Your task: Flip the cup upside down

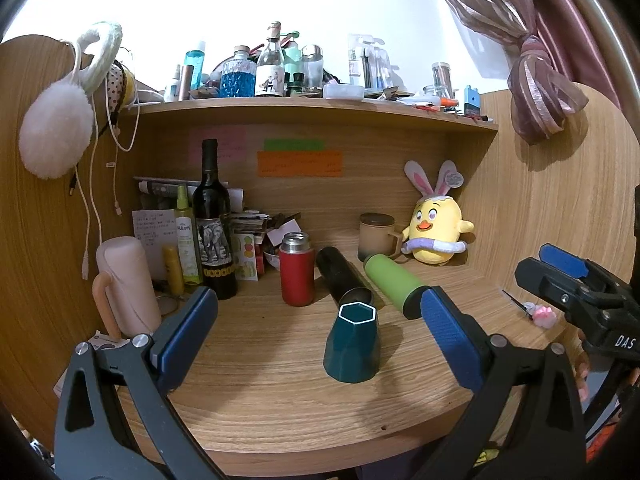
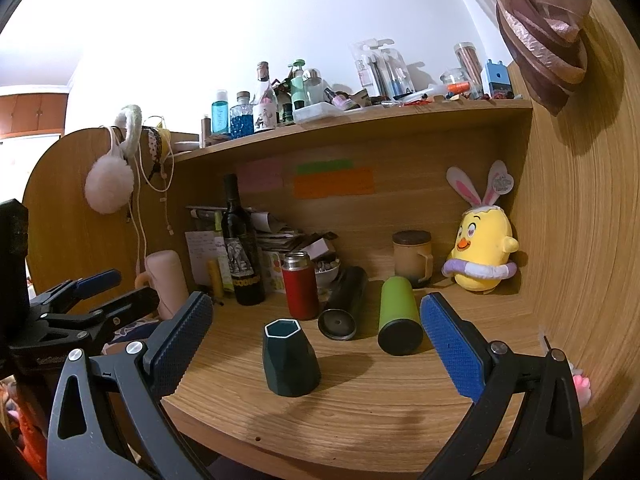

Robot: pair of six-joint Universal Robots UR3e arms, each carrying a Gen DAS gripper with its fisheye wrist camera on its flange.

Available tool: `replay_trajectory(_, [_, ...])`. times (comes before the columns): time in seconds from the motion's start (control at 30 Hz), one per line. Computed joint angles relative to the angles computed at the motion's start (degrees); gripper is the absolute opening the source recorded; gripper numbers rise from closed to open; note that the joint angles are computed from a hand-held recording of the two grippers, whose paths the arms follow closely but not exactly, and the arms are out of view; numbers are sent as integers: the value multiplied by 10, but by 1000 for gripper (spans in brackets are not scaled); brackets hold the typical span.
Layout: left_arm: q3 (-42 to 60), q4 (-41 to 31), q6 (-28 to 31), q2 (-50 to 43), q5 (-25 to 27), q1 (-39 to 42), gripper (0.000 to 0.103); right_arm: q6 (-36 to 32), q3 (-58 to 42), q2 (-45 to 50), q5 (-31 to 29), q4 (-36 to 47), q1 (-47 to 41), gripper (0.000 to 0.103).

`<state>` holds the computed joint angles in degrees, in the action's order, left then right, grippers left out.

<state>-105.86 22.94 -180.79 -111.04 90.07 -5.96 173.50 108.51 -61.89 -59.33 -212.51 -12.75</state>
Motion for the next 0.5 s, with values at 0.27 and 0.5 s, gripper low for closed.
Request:
replay_trajectory(0.27, [5, -14, 3, 2, 0, -1, 103, 1, 0, 0, -2, 3, 1, 103])
replay_trajectory(0.5, [7, -20, 5, 2, -11, 1, 103, 0, -10, 1, -7, 18, 7, 103])
